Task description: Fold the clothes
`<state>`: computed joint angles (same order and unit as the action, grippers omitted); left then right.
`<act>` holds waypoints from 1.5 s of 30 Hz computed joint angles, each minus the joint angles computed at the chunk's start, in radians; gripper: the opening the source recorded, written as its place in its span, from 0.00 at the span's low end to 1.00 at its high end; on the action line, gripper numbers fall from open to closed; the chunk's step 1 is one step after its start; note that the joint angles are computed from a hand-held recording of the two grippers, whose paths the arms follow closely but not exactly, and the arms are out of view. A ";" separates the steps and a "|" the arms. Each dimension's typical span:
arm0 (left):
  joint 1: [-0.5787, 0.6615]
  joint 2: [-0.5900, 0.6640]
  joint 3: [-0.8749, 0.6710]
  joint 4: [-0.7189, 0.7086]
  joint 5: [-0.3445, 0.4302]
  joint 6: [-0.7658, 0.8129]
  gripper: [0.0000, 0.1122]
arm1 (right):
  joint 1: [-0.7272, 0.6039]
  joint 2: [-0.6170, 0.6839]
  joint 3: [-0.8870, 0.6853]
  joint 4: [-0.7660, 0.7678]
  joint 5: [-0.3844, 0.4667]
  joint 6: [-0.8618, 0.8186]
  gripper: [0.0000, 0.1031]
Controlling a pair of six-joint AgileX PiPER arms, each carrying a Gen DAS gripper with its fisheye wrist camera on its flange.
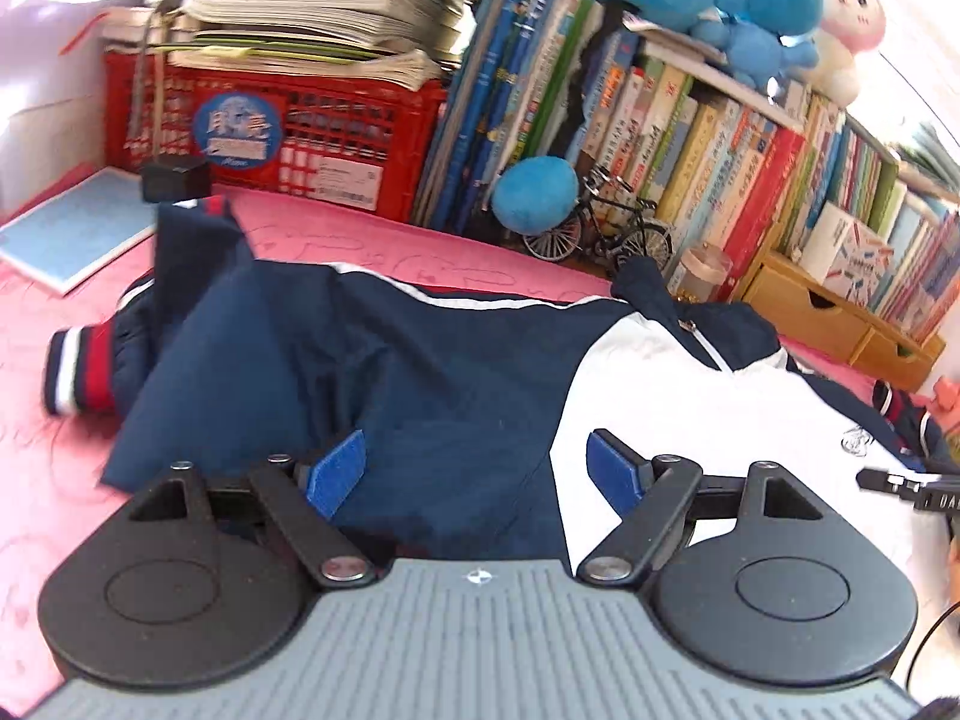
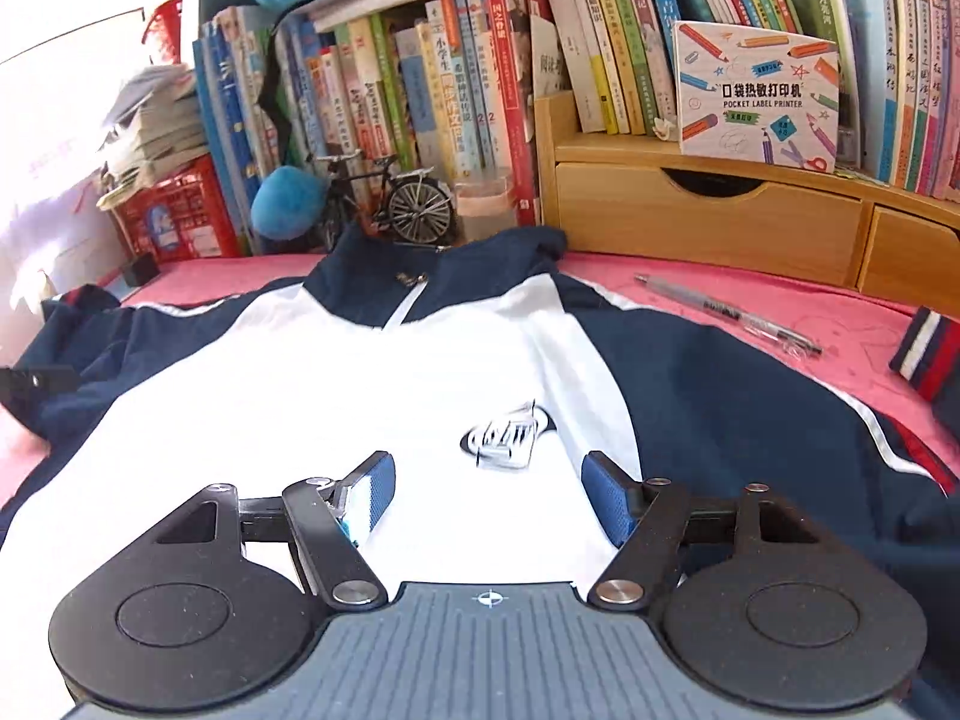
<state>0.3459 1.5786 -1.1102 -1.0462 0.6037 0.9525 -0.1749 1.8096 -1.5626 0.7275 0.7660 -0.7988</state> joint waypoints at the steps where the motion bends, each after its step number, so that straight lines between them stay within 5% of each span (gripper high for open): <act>1: 0.039 -0.049 0.047 -0.028 0.027 -0.002 0.75 | -0.016 -0.043 0.057 0.028 0.000 -0.021 0.70; 5: 0.070 -0.113 0.109 0.065 0.014 -0.091 0.84 | -0.057 -0.131 0.162 0.093 -0.008 -0.049 0.71; 9: 0.063 0.039 0.008 0.004 0.047 -0.134 0.83 | -0.057 -0.172 0.201 0.096 -0.033 -0.030 0.73; 12: -0.003 0.119 -0.060 -0.067 -0.079 -0.138 0.78 | -0.045 -0.201 0.228 0.083 -0.038 -0.013 0.74; 13: -0.027 0.143 -0.089 -0.047 -0.134 -0.195 0.72 | -0.039 -0.212 0.237 0.070 -0.037 -0.004 0.74; 15: -0.055 0.202 -0.163 0.022 -0.213 -0.345 0.08 | -0.027 -0.243 0.267 0.048 -0.032 0.006 0.74; 16: -0.051 0.242 -0.223 0.053 -0.199 -0.403 0.05 | -0.023 -0.256 0.279 0.039 -0.018 0.014 0.74; 20: -0.055 0.357 -0.459 0.273 -0.219 -0.664 0.03 | -0.009 -0.299 0.330 0.004 0.057 0.061 0.74; 23: -0.048 0.437 -0.635 0.403 -0.134 -0.808 0.03 | 0.008 -0.365 0.405 -0.013 0.056 0.055 0.75; 26: -0.072 0.437 -0.644 0.518 -0.112 -0.806 0.04 | -0.006 -0.430 0.442 -0.013 0.081 0.049 0.75; 28: -0.067 0.398 -0.567 0.448 -0.105 -0.687 0.06 | -0.040 -0.459 0.453 0.007 0.106 0.039 0.77; 33: 0.020 0.291 -0.344 0.043 0.059 -0.340 0.45 | -0.152 -0.513 0.481 0.022 0.120 0.049 0.78; 35: 0.027 0.255 -0.267 -0.053 0.091 -0.238 0.46 | -0.194 -0.521 0.495 0.033 0.127 0.051 0.79; 37: 0.010 0.237 -0.224 -0.126 0.086 -0.160 0.45 | -0.225 -0.521 0.504 0.036 0.136 0.061 0.79; 38: -0.003 0.233 -0.210 -0.163 0.073 -0.124 0.32 | -0.239 -0.522 0.511 0.040 0.139 0.064 0.79; 39: -0.022 0.238 -0.216 -0.168 0.048 -0.127 0.03 | -0.246 -0.525 0.520 0.042 0.139 0.065 0.79; 45: -0.070 0.356 -0.428 0.014 -0.047 -0.382 0.02 | -0.254 -0.586 0.565 0.013 0.134 0.086 0.79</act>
<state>0.2759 1.9343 -1.5381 -1.0318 0.5567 0.5705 -0.4288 1.2232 -0.9979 0.7401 0.9002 -0.7123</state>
